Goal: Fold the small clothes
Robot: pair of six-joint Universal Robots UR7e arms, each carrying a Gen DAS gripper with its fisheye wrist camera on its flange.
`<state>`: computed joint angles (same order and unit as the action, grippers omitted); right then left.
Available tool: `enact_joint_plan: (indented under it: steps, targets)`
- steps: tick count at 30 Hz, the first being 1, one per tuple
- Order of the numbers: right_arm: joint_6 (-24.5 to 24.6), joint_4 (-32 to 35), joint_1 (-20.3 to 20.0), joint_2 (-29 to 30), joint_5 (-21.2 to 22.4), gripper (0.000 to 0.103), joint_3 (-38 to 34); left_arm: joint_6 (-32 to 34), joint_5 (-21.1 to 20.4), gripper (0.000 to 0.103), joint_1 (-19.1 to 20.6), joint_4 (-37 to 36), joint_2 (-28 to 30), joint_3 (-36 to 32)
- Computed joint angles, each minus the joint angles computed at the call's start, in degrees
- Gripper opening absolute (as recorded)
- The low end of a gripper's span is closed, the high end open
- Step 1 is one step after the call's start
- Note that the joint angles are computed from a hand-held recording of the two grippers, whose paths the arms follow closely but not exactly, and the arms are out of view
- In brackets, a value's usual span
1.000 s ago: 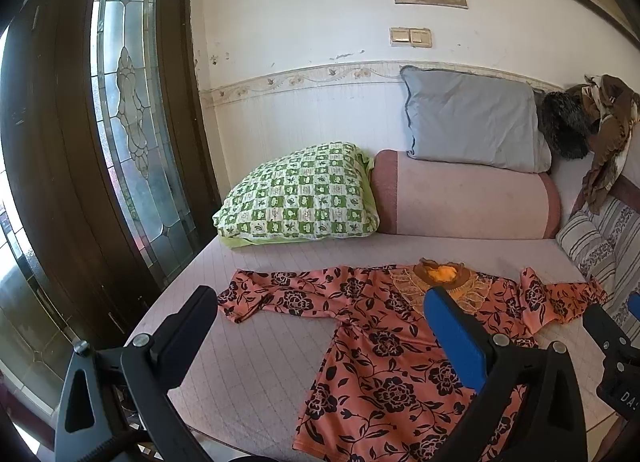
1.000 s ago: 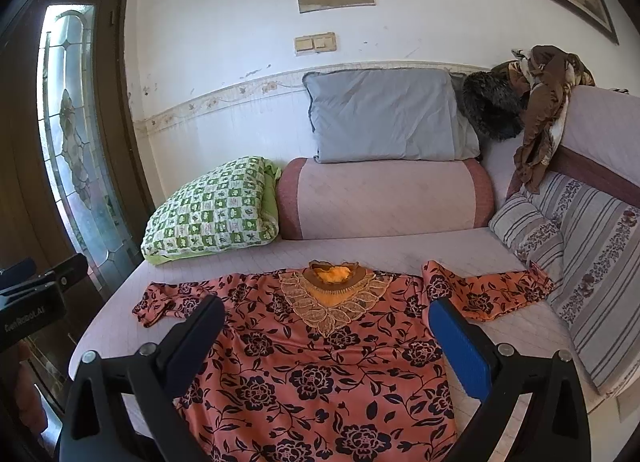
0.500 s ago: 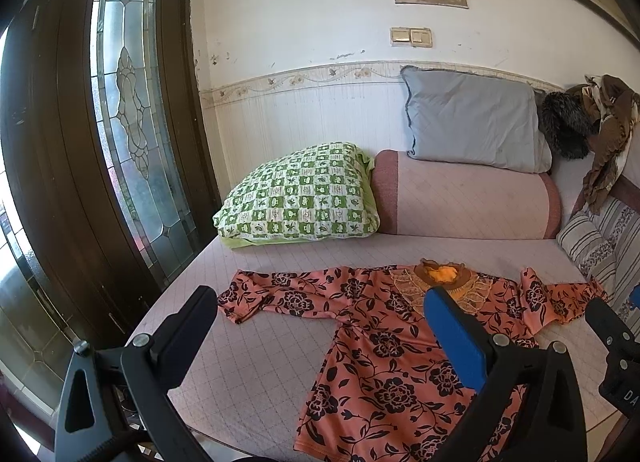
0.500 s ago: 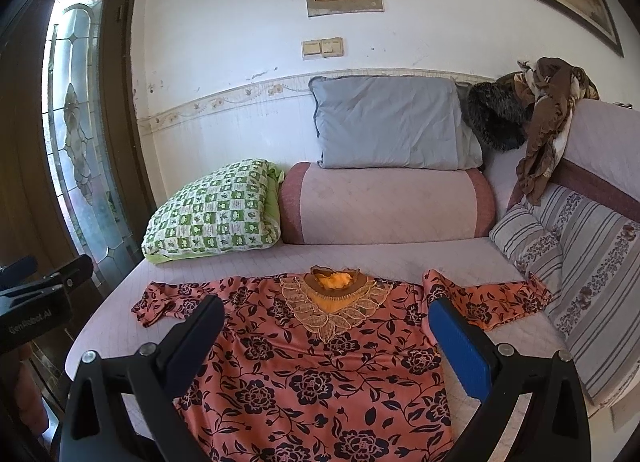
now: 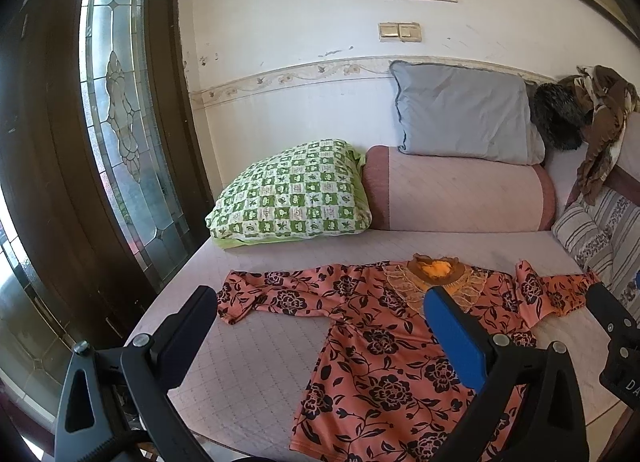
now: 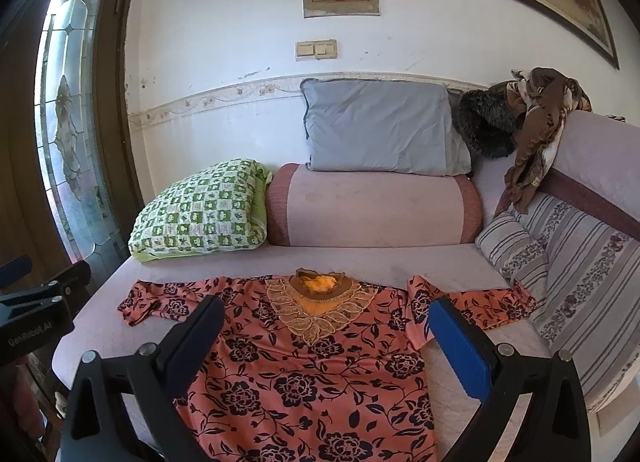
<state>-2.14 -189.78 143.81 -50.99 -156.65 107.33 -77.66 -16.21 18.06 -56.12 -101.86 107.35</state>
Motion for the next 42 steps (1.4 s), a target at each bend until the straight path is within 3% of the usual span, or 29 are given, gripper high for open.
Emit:
enact_joint_plan:
  steps: [7, 14, 27, 29, 31, 34, 36, 39, 42]
  targets:
    - [1.10, 0.54, -0.77, -0.84, 0.00, 0.103, 0.81, 4.09, -0.57, 0.103, 0.73, -4.51, 0.79, 0.91]
    - [2.09, 1.45, -2.63, -1.65, 0.54, 0.103, 1.75, 12.28, -2.19, 0.103, 3.58, -14.52, 2.34, 2.91]
    - [2.86, 1.96, -10.36, -2.94, 3.56, 0.103, 3.50, 31.60, -5.65, 0.103, 12.05, -41.17, 9.71, 6.64]
    - [1.89, 1.43, -12.07, -2.97, 4.34, 0.103, 3.45, 36.46, -7.53, 0.103, 13.89, -47.77, 11.23, 6.96]
    - [0.76, 0.42, -14.17, -3.50, 6.29, 0.103, 3.84, 41.79, -12.27, 0.103, 16.91, -54.08, 12.83, 6.41]
    - [-0.99, -3.29, -19.66, -6.29, 13.39, 0.103, 6.59, 45.02, -19.31, 0.103, 22.32, -56.87, 15.91, 4.46]
    - [-1.27, -5.49, -25.49, -9.24, 18.53, 0.103, 9.08, 45.69, -21.72, 0.102, 25.80, -57.12, 18.24, 3.56]
    - [0.60, -10.08, -35.00, -13.28, 23.03, 0.103, 12.10, 46.85, -21.52, 0.103, 29.12, -58.39, 20.89, 3.29]
    - [4.99, -12.12, -47.28, -18.47, 30.02, 0.103, 14.22, 50.15, -21.02, 0.102, 31.71, -64.29, 22.91, 4.24]
